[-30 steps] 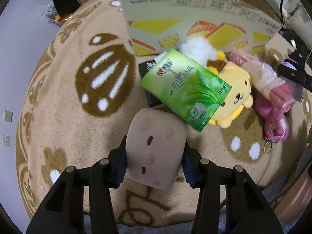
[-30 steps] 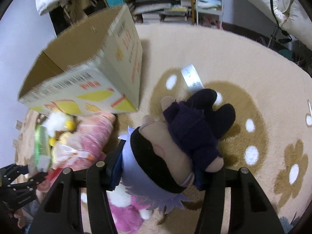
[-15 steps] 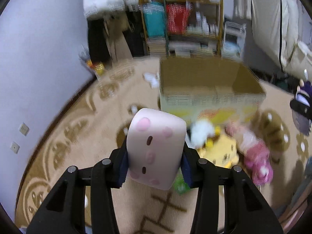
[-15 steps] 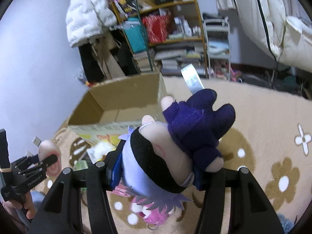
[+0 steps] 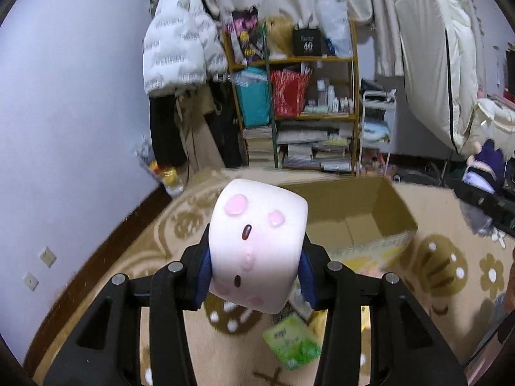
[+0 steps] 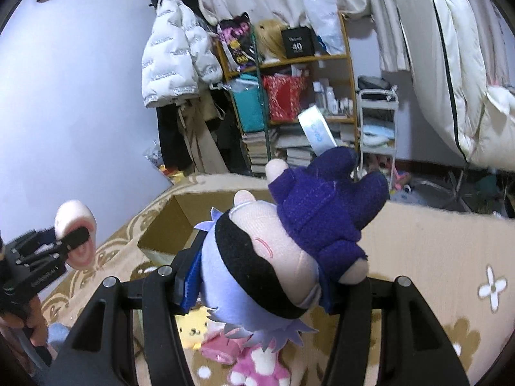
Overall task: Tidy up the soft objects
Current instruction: 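Carry both plushes over the box and release them inside with both grippers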
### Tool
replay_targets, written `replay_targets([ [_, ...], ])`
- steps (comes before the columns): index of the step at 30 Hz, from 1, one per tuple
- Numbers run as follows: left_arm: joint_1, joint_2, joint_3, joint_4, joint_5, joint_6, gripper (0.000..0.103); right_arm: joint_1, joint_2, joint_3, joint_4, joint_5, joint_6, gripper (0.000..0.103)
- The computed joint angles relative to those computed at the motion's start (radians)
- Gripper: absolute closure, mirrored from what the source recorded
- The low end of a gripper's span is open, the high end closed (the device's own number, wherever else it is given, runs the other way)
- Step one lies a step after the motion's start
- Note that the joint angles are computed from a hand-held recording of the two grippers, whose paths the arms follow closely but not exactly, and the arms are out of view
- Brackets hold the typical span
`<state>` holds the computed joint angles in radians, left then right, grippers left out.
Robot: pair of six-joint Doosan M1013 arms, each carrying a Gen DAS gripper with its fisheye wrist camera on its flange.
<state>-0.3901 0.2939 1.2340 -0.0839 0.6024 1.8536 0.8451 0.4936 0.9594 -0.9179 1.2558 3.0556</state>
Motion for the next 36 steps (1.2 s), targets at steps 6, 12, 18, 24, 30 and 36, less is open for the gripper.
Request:
replay_targets([
  [6,-0.016,0.033,-0.07,-0.019,-0.025,-0.006,0.059,-0.029,0.015,-0.035,-0.007,-0.019,-0.045,0.043],
  [12,-0.026,0.074,-0.125,0.008,-0.005,-0.022,0.059,-0.057,0.04,-0.076,0.012,-0.036,-0.116,0.042],
  [18,-0.029,0.11,-0.147,0.043,0.009,-0.028,0.059,-0.08,0.061,-0.098,0.045,-0.065,-0.188,0.042],
  [24,-0.027,0.158,-0.19,0.048,0.066,-0.025,0.059,-0.105,0.073,-0.089,0.091,-0.088,-0.227,0.041],
  [30,-0.022,0.201,-0.239,0.011,0.137,-0.015,0.058,-0.129,0.074,-0.056,0.148,-0.144,-0.24,0.041],
  [36,-0.024,0.226,-0.259,-0.025,0.183,0.011,0.058,-0.14,0.065,-0.014,0.179,-0.229,-0.23,0.041],
])
